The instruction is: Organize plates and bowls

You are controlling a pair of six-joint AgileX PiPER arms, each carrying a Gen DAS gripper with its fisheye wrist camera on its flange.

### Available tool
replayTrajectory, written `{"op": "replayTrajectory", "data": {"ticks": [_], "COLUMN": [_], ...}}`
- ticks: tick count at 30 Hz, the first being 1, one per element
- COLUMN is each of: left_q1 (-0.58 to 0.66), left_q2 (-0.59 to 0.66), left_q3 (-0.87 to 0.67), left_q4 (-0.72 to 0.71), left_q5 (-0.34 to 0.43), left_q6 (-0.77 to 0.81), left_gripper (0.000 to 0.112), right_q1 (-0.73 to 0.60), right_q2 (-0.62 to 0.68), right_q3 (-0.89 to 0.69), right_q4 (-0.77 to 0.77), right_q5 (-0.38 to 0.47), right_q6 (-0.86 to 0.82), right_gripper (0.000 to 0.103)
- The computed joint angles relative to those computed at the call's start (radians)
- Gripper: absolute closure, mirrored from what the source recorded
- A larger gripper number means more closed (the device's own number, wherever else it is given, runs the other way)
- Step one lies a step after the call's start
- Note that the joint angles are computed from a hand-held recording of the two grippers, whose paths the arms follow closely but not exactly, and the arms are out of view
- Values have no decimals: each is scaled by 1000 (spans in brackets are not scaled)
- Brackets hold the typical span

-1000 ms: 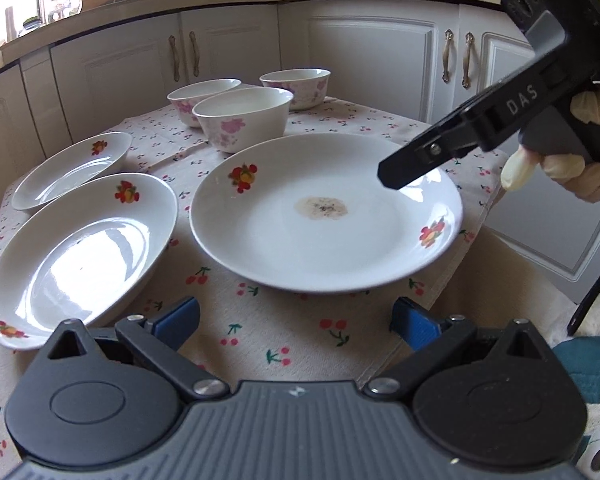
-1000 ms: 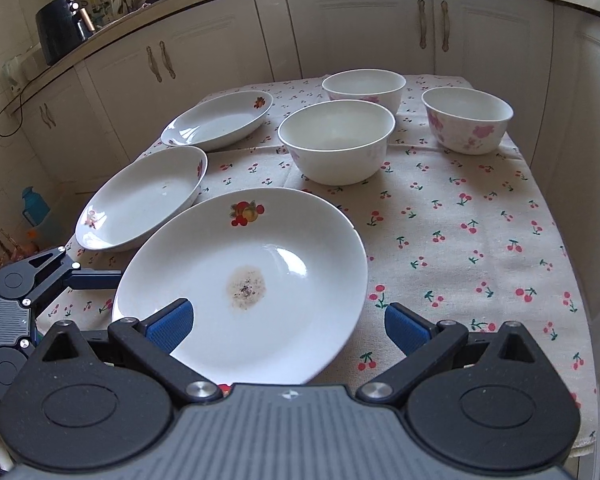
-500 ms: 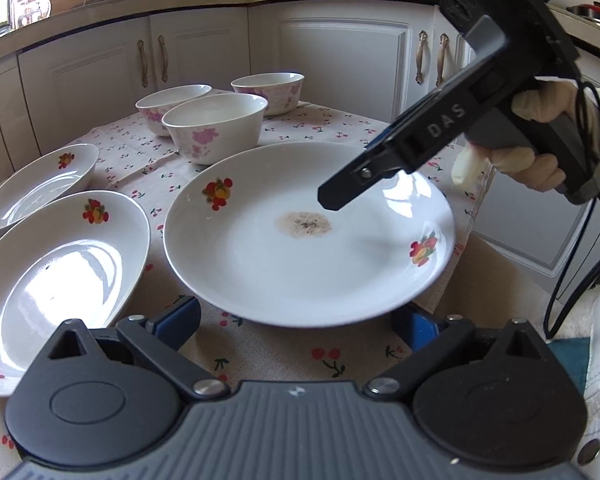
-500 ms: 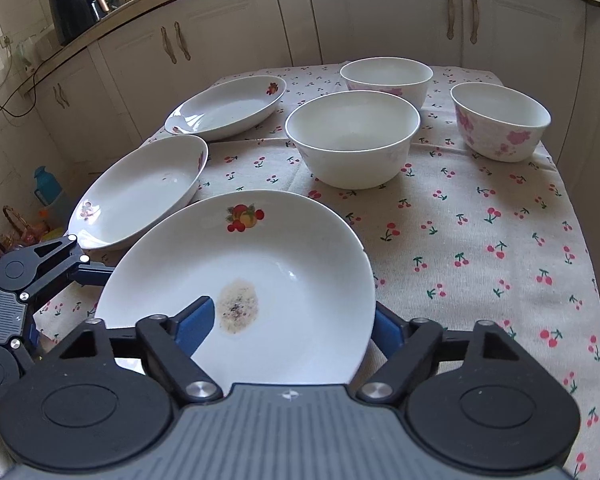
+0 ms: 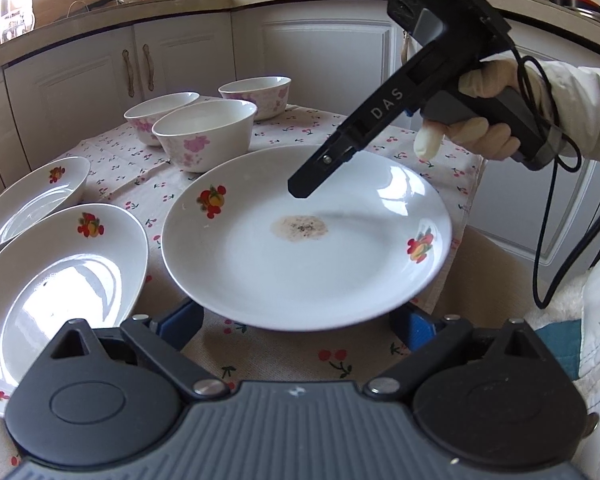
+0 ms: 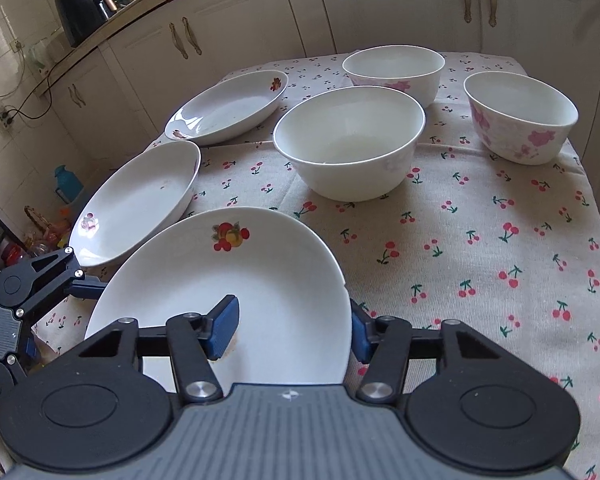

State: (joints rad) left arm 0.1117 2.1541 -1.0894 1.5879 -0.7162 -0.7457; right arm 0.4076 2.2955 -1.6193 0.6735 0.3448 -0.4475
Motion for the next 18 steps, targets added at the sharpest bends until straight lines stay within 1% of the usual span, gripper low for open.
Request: {"op": "replayTrajectory", "data": {"ticks": [3,12,16,18], "left_q1": [3,10,7,5], "left_q2": [1,12,11,13], "left_q3": [2,-16,-28,-38], "left_q4": [-3,29,58,74], "left_q5": [-9,-28,-24,-24], "left_q6": [13,-15,-50,-68], "left_gripper": [14,15,15,15], "right_q1": [-6,-19,-13,-11], "right_q2": [5,28,35,34], "right_q3": [-9,-46,-69,-68], "right_q4": [26,77,17,10], "right_q5": [13,37,48,47], "right_q6": [-24,-103,-53,-55], "right_gripper": [44,44,43,43]}}
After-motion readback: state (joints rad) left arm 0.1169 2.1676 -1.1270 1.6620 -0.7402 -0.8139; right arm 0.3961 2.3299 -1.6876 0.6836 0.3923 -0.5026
